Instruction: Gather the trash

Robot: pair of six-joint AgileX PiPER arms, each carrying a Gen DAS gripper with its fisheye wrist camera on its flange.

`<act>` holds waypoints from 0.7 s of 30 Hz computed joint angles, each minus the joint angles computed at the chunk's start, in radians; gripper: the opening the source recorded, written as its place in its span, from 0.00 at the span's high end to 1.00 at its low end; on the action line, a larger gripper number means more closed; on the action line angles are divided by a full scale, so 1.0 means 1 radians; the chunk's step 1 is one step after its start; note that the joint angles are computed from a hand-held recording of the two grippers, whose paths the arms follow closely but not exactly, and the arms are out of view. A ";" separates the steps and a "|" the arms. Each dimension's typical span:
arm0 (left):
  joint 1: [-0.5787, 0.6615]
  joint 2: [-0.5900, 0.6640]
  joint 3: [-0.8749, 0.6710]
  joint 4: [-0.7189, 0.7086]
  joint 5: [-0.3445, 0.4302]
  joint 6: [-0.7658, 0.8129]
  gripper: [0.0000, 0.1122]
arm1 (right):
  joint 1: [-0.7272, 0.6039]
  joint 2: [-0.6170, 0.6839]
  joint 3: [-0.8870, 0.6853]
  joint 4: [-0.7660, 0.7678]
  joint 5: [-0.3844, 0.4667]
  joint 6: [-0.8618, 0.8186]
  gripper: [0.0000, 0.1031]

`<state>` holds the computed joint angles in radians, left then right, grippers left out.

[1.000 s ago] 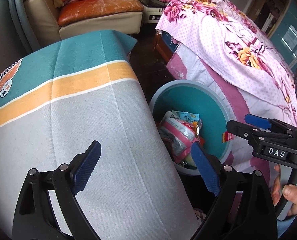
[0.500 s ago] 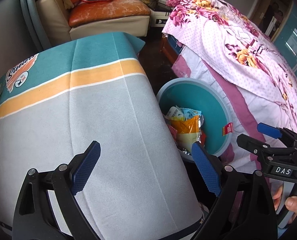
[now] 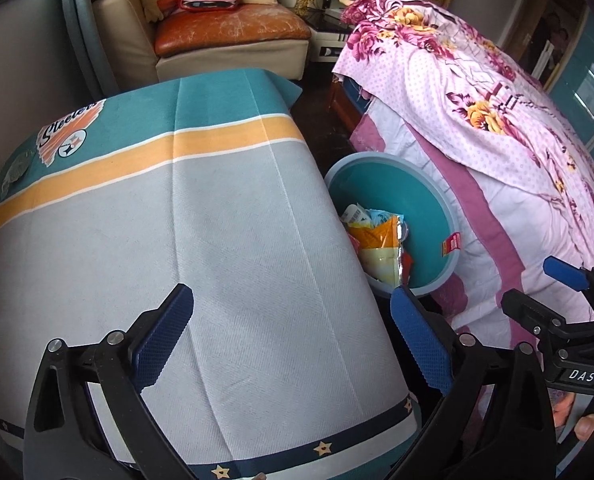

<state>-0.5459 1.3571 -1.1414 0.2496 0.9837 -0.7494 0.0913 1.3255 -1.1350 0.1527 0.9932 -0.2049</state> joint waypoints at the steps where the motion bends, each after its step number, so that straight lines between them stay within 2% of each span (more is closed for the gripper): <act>1: -0.006 -0.008 0.005 0.001 0.004 -0.004 0.12 | 0.003 -0.014 0.011 -0.001 0.001 0.003 0.07; 21: -0.166 -0.130 0.086 0.107 0.080 -0.168 0.12 | 0.056 -0.216 0.140 -0.061 0.021 0.068 0.07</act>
